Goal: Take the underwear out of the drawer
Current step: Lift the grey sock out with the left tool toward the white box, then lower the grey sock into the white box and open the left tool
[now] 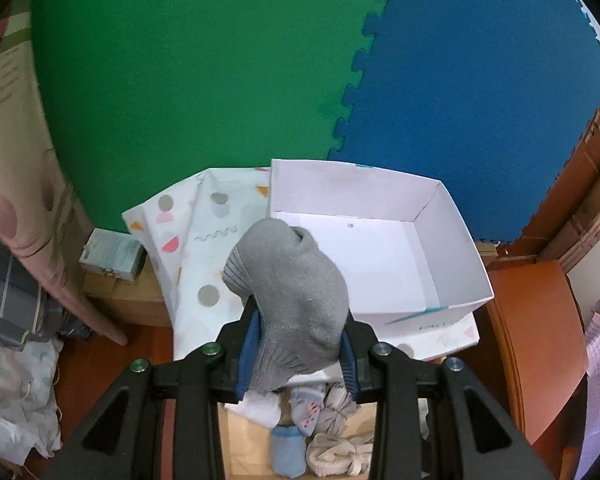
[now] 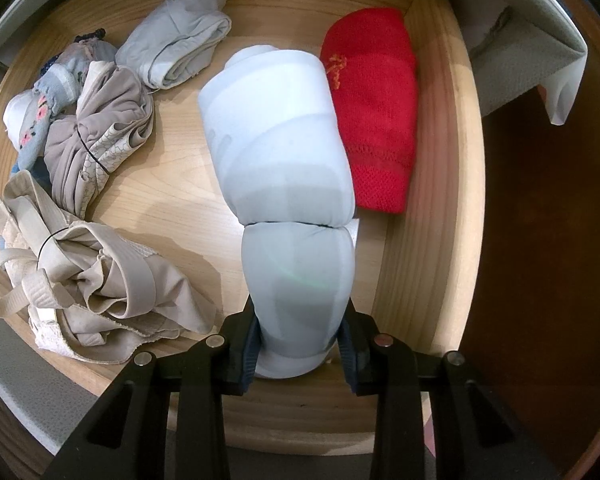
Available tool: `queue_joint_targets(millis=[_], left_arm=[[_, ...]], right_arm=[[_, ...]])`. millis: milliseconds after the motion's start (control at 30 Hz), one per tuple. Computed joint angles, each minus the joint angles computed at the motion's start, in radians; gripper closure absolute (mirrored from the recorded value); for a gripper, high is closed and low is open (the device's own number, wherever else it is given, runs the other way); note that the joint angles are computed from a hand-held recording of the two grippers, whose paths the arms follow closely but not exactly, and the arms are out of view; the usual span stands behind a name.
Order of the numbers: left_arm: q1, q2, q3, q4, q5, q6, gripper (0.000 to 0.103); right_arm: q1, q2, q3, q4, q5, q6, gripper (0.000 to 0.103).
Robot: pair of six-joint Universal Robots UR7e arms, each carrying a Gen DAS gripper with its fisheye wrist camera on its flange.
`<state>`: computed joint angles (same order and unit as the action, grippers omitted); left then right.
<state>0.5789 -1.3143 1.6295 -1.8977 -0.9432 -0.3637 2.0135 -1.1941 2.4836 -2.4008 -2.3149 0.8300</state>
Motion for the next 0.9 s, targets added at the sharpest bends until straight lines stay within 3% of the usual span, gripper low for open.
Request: queue_joint_targets(millis=[433,667,900], left_arm=[[0.043,0.18,-0.052,-0.121,0.001,0.108,0.068],[0.083,0.24,-0.069,-0.068,0.006,0.052,0.068],[0.099,0.228,-0.047,-0.026,0.031,0.005,0.068]], right_arm=[[0.001,-0.022,0.0,0.023,-0.003,-0.001,0.071],[0.007,-0.021,0.004,0.013,-0.003,-0.011,0.071],[0.006,-0.017,0.005,0.008,-0.004,-0.012,0.071]])
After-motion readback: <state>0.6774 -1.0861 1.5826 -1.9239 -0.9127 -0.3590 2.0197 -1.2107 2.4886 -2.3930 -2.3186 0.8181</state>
